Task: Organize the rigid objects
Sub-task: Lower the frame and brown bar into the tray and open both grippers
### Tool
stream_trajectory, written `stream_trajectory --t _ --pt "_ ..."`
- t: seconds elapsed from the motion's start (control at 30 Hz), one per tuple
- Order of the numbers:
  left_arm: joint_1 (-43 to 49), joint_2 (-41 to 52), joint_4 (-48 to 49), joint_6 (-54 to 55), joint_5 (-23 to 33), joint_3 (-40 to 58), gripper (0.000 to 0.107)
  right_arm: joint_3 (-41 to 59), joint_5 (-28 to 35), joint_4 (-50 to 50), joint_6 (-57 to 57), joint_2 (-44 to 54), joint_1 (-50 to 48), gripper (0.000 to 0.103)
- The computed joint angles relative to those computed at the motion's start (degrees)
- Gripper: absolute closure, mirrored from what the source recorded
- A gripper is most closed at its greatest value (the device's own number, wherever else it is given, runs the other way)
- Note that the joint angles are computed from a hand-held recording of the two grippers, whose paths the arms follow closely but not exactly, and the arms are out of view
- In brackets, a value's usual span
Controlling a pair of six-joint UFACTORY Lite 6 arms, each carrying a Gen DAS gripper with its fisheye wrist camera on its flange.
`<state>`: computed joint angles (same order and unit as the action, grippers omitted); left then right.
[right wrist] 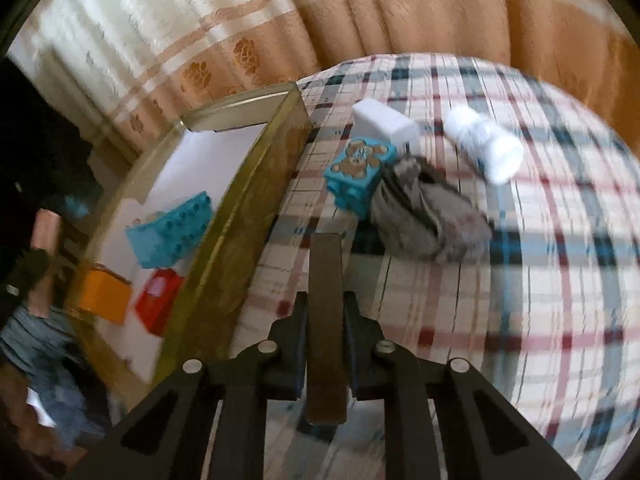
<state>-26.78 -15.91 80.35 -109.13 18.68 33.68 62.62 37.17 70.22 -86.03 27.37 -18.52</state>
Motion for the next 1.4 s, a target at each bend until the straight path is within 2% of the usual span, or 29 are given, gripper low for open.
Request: stream_trajectory --t 0.23,0.3,0.4,0.6,0.7,0.9,0.97,1.07,1.4 --pt "2.35 1.95 3.04 -0.50 -0.85 2.01 0.061 -2.06 9.64 3.35 2.56 -8.16 -0.17 0.086" --pt "3.62 3.22 2.94 0.99 -1.16 3.72 0.061 -1.72 9.90 5.36 2.95 -9.91 1.81 0.086" --pt "6.07 5.96 2.90 3.20 -2.13 6.87 0.061 1.25 8.18 7.38 5.57 -9.58 5.69 0.086" --pt "10.81 14.96 3.15 6.52 -5.11 15.36 0.061 7.69 0.28 11.11 9.35 -5.26 14.15 0.086" --pt "11.76 20.15 1.75 9.48 -4.65 20.12 0.061 11.85 -3.62 11.41 11.65 -1.96 17.73 0.086" --pt "13.98 29.31 -8.08 20.19 -4.81 29.26 0.061 22.77 -8.58 5.26 19.74 7.44 21.42 0.086" --pt "13.97 32.49 -13.51 26.21 -2.89 32.78 0.061 26.02 -10.65 1.46 23.40 10.13 22.37 0.086" --pt "13.98 36.46 -20.77 34.22 -0.83 36.98 0.061 30.35 -10.84 -3.86 28.87 13.91 22.72 0.086" --pt "13.88 43.71 -26.64 41.13 3.29 43.84 0.061 36.15 -10.10 -10.81 36.06 19.61 23.24 0.085"
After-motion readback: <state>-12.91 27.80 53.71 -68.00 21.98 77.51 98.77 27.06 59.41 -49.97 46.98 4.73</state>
